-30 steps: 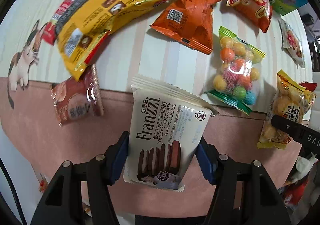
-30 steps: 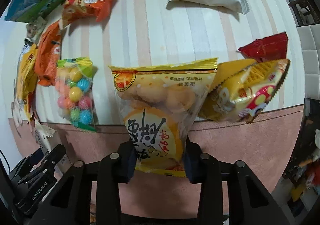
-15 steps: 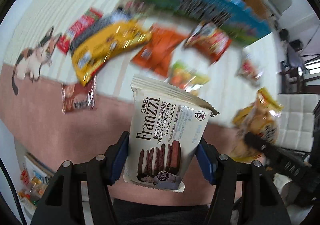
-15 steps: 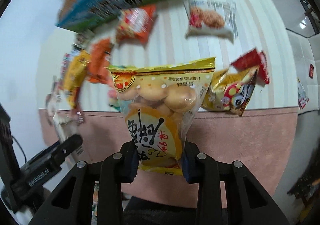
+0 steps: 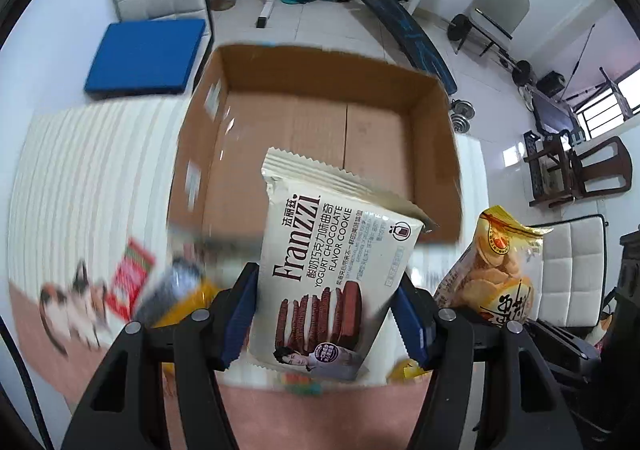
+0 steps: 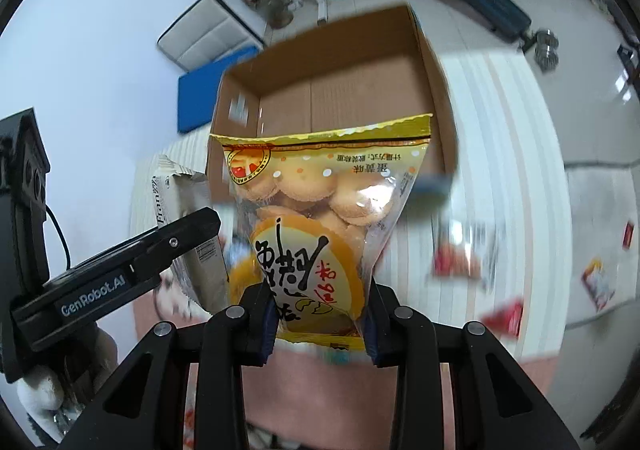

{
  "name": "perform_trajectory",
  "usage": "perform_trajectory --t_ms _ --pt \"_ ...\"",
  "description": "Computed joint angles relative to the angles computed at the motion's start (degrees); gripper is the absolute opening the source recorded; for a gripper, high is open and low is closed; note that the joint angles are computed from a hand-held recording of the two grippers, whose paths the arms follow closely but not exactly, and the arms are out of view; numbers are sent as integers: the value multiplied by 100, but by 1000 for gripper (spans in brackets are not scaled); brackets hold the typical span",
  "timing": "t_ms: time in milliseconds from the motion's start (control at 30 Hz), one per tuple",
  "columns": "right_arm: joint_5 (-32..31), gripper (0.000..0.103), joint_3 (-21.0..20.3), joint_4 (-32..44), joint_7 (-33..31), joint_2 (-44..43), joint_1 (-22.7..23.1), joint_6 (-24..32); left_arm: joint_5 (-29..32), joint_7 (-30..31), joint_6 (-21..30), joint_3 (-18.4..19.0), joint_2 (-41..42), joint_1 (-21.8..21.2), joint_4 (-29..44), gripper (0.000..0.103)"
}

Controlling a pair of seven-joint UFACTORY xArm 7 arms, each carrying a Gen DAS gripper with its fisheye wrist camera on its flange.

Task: Organize snacks
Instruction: 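Carry both packs into the cardboard box and open both tools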

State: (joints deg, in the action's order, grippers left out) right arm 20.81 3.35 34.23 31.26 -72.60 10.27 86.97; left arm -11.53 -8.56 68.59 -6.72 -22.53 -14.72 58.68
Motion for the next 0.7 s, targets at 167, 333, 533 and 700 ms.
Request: perform_trajectory --t_ms 167,333,533,700 --pt "-1 37 -193 -297 -634 1485 -39 -1355 70 55 -131 -18 1383 34 814 61" --pt "124 37 -274 -168 -1086 3195 60 -2459 115 51 -79 -24 2787 62 1737 61" --pt "131 37 -333 -176 -1370 4121 18 -3019 -89 194 24 -46 3557 128 2212 61" --pt "176 40 -424 -54 -1681 4653 -55 -3115 -217 270 161 -85 3725 142 2306 63"
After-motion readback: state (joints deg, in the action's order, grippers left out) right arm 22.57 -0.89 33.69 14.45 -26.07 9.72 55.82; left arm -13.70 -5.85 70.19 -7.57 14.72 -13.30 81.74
